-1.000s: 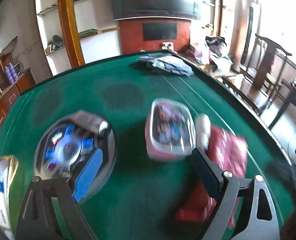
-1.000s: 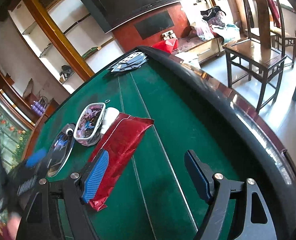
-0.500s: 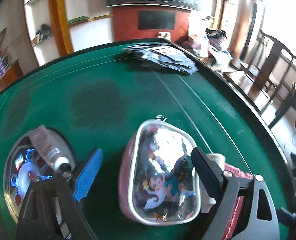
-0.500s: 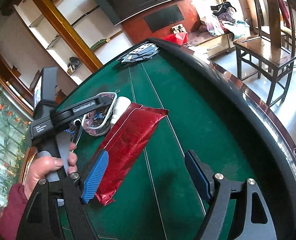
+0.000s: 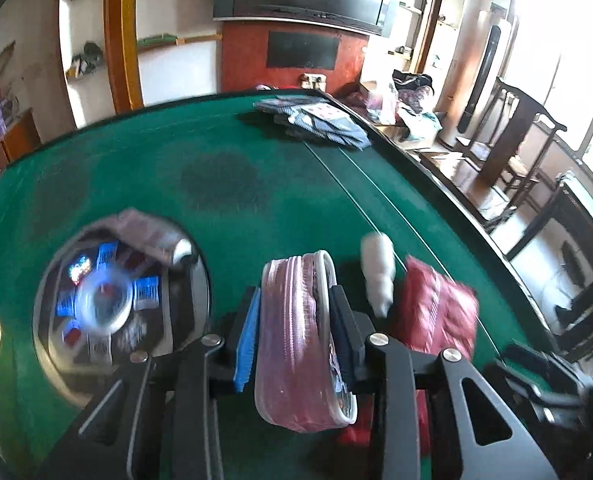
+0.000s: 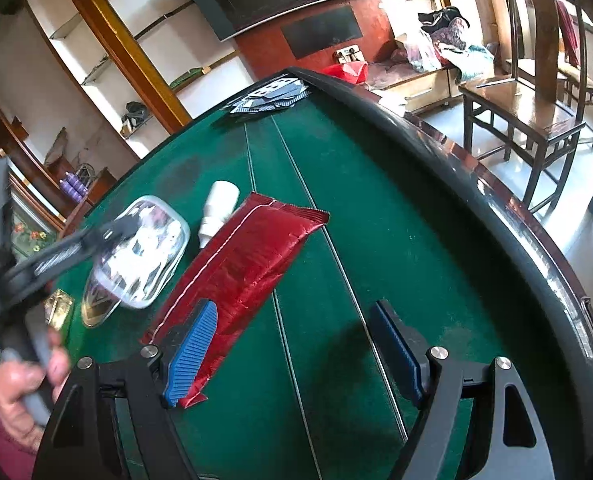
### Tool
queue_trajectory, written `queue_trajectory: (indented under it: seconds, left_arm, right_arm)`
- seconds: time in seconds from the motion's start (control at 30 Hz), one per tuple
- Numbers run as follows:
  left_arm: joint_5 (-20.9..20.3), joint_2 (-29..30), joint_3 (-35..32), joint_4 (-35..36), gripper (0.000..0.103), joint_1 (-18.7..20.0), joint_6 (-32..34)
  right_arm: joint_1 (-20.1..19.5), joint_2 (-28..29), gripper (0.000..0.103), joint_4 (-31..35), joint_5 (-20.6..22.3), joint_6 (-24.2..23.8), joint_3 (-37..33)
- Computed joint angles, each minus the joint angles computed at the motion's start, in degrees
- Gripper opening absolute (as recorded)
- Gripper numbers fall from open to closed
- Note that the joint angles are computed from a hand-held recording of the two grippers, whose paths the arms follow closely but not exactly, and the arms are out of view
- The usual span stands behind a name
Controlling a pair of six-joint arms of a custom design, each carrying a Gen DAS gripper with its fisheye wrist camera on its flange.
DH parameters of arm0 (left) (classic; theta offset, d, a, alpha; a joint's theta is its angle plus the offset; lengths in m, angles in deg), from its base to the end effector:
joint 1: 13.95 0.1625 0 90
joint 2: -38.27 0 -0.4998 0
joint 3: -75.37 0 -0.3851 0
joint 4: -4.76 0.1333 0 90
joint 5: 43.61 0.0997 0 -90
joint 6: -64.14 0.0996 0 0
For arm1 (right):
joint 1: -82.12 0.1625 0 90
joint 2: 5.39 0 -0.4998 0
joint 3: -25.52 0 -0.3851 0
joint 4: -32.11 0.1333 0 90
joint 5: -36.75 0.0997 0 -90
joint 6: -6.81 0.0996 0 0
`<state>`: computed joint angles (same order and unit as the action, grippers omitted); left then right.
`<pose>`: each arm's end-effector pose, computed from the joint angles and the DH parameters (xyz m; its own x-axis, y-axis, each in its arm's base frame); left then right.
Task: Organize objects
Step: 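Grasp the pink clear pouch with the left tool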
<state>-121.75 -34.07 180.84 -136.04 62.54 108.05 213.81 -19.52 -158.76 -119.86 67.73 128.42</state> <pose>0.0096 -0.6181 0.3657 -0.5417 0.7635 -0.3516 0.8304 0.5510 -0.0829 0.4295 -0.4192 -0.1183 -0.7746 0.5796 0.2530 0.0548 0.4601 -0.8862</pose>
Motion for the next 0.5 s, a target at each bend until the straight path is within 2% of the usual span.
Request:
queue_trajectory:
  seconds: [0.07, 0.13, 0.17, 0.23, 0.33, 0.37, 0.5]
  left_arm:
    - [-0.65, -1.01, -0.18, 2.11, 0.034, 0.71, 0.19]
    - [0.77, -1.58, 1.24, 0.45, 0.038, 0.55, 1.25]
    - [1.83, -1.54, 2.21, -1.26, 0.042, 0.33, 1.73]
    - [3.76, -1.1, 3.92, -3.58, 0.05, -0.19, 2.07]
    - [2.82, -0.87, 5.52, -5.52, 0.052, -0.28, 2.49]
    - [3.12, -0.89, 5.99, -6.45, 0.051, -0.37, 2.61]
    - [1.24, -2.53, 4.68, -3.29, 0.035, 0.16, 2.1]
  right_arm:
    - [0.11, -0.04, 0.083, 2.76, -0.57, 1.13, -0.5]
    - [0.15, -0.07, 0.083, 5.56, -0.93, 1.8, -1.15]
    - [0.12, -0.02, 0.083, 5.9, -0.86, 1.55, -1.38]
    - [0.03, 0.14, 0.084, 5.26, -0.45, 0.01, -1.75]
    - [-0.01, 0.25, 0.084, 2.95, 0.21, -1.74, -1.57]
    - [0.06, 0.11, 0.084, 3.28, 0.23, -1.27, -1.44]
    - [-0.02, -0.8, 0.084, 3.46, 2.02, 0.14, -0.91]
